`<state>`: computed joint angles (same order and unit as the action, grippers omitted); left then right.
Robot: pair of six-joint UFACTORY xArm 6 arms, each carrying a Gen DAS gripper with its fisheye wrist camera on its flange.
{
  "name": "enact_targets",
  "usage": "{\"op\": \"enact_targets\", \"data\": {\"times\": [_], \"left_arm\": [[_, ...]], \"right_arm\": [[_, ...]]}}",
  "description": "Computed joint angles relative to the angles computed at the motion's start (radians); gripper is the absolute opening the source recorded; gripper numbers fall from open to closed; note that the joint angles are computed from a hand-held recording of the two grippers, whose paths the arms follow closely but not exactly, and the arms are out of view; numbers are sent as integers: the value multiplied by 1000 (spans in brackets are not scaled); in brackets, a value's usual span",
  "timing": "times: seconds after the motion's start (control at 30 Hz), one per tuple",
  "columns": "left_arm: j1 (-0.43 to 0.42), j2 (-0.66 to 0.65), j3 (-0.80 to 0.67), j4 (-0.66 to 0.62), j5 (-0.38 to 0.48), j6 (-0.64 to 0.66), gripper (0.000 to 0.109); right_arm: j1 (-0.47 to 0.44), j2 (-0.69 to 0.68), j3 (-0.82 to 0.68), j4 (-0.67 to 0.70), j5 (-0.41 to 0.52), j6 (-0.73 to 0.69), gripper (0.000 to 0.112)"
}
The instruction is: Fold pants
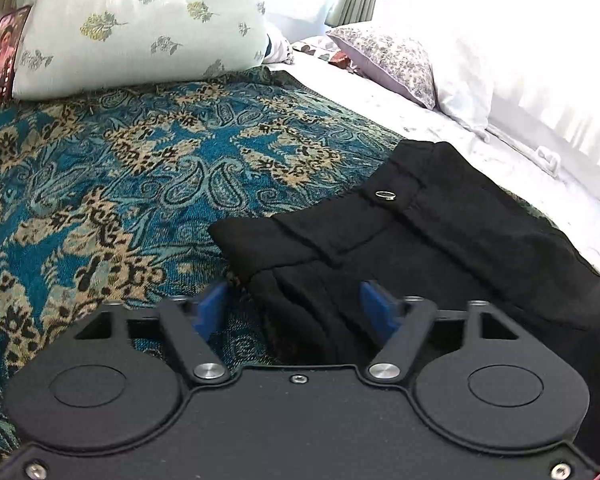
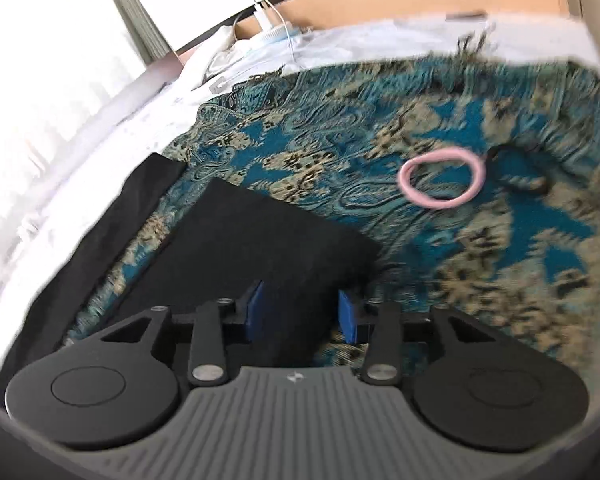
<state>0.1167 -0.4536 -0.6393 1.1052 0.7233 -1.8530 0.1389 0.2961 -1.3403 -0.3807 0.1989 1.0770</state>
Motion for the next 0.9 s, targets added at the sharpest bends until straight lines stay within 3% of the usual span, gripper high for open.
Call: {"op": "enact_targets", "data": {"times": [0.13,0.2,0.3,0.57,0.9], "left_arm": [[5,-5,1,8,0,-30,30],[11,-17,9,19,-8,-42,18],[-2,-36,5,11,24,-23,12],[-101,-134,-24,7,192,87,11],[-272,-334,3,-63,420,203,11]], "right_arm": [[-2,28,-28,-21,-19,44,33],[2,28,-27,15,-21,-1,14],[11,23,-13,118,-42,-90,4],[-15,-45,-32,-293,44,236,4],[-53,-199,116,-345,7,244,4]]}}
